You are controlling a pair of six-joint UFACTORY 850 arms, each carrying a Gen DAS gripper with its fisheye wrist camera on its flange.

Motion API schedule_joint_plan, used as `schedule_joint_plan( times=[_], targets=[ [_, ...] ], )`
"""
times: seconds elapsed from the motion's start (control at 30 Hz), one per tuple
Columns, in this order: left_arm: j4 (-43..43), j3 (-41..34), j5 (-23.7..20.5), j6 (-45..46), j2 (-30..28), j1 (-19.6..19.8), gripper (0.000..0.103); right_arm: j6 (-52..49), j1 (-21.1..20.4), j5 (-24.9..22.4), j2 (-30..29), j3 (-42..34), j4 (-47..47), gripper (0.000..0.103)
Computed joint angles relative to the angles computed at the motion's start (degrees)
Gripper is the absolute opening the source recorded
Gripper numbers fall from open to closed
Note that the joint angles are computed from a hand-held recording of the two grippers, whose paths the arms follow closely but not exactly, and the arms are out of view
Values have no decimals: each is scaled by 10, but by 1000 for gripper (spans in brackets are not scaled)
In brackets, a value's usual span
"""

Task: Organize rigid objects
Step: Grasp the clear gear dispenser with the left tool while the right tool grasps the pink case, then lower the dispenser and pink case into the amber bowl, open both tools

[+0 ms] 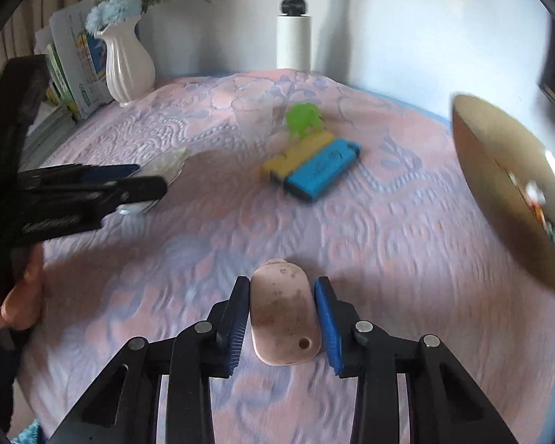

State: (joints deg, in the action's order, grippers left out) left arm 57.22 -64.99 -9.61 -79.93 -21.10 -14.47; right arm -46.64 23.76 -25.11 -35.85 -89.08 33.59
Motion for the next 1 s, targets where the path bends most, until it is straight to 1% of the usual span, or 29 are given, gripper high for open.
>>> schedule_joint_plan(
  times=[0.1,0.2,0.23,0.27,0.3,0.33,0.37,0.4,0.47,0.5,0.53,0.57,0.6,0.67,0.73,0.8,0.87,1.0],
  targets=[
    [-63,17,-1,68,16,-17,46,33,-8,16,32,44,-24,35],
    [-102,44,15,107,38,-34,46,54,-22,21,50,68,-34,35],
    [-97,51,16,102,43,-41,46,49,-27,17,52,72,-27,35],
    [-69,54,8,75,46,-48,47,33,-32,9,54,75,-9,35],
    [-54,55,-2,61,46,-53,51,16,-35,5,56,79,9,37],
    [-34,55,-16,40,45,-58,55,5,-36,-3,58,80,21,48],
    [-17,55,-23,24,44,-62,55,0,-35,-4,62,86,27,56],
    [1,55,-31,5,43,-66,55,4,-31,8,67,94,19,60],
    [24,54,-43,-16,41,-71,54,32,-20,43,76,110,-26,60],
    [31,52,-50,-21,39,-73,53,33,-15,63,82,122,-32,59],
    [41,51,-53,-27,38,-75,46,19,-13,69,86,127,-17,51],
    [45,50,-57,-29,38,-78,46,-11,-14,66,88,131,16,44],
    [43,45,-63,-23,36,-80,46,-30,-14,62,90,134,37,35],
    [65,42,-65,-35,38,-83,46,-48,-12,67,95,140,52,35],
    [95,33,-64,-48,43,-87,46,-105,-16,60,105,145,114,35],
    [116,19,-61,-50,47,-88,46,-125,-24,62,114,142,144,35],
    [108,-7,-56,-16,48,-89,46,-118,-33,70,123,134,147,35],
    [66,-89,-58,103,33,-95,46,-91,-63,104,137,100,131,35]
  ],
)
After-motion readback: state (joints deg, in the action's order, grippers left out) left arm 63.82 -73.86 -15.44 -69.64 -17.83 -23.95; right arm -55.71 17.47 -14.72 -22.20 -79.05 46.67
